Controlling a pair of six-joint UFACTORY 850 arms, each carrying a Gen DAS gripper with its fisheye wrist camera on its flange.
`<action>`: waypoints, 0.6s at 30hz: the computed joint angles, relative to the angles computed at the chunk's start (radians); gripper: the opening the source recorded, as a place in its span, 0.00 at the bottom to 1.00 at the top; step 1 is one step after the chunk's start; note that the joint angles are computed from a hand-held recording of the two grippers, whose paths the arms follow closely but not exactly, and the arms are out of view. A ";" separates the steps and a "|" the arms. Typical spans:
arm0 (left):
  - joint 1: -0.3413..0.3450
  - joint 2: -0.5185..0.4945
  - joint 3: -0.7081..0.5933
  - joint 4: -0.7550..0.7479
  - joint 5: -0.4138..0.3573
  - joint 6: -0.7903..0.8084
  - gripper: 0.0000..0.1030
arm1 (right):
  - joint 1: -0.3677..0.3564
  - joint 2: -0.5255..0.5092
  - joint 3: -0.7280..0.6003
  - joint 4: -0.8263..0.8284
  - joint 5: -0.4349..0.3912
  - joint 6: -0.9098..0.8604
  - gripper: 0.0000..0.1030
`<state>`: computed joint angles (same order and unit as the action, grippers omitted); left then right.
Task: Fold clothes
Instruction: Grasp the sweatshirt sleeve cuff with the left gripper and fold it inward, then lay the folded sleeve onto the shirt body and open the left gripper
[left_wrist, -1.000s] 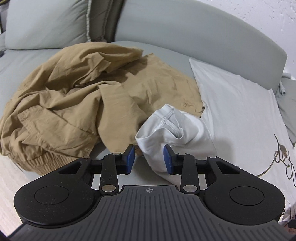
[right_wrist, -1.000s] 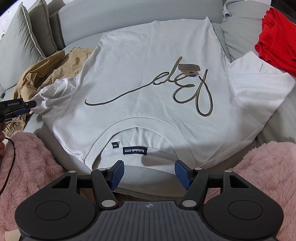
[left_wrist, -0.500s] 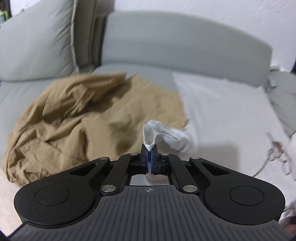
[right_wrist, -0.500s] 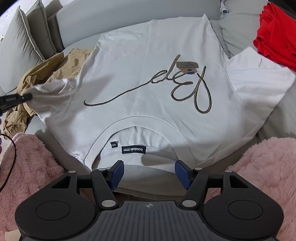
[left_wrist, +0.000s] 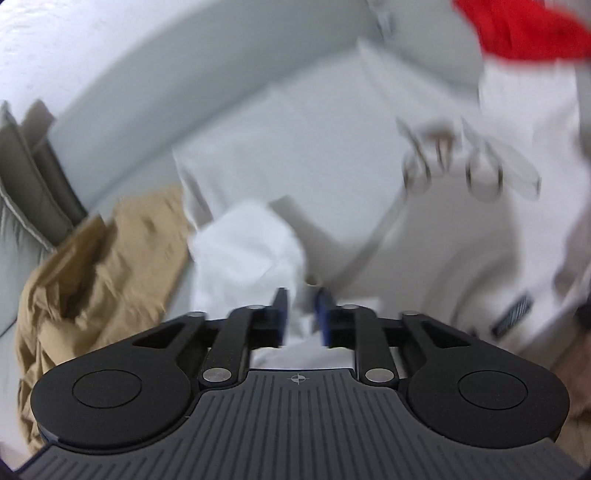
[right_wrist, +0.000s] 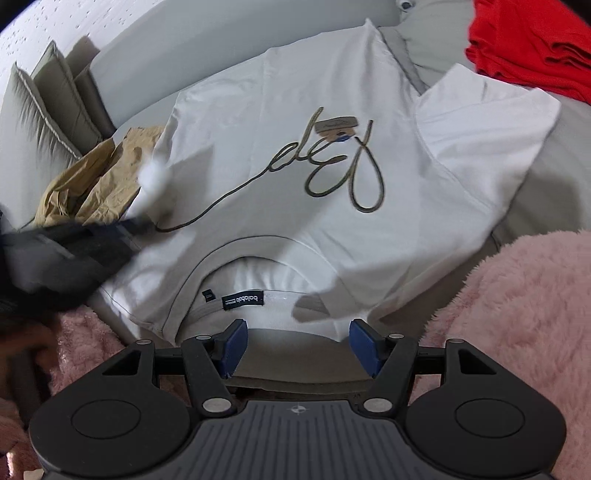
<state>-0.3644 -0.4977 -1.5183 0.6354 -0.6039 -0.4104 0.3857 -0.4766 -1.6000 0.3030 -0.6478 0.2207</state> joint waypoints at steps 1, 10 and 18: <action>0.002 0.010 0.008 -0.029 0.002 0.009 0.51 | -0.002 0.005 0.007 0.005 0.005 -0.002 0.63; 0.141 0.132 0.077 -0.184 0.098 -0.305 0.67 | -0.007 0.005 0.012 0.048 0.034 -0.047 0.63; 0.305 0.015 -0.038 -0.687 -0.017 -0.086 0.53 | 0.006 -0.017 -0.018 0.017 -0.002 -0.045 0.63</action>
<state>-0.0590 -0.4829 -1.5562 -0.0512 -0.6213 -0.4968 0.3918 -0.4941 -1.6183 0.3202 -0.6503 0.1759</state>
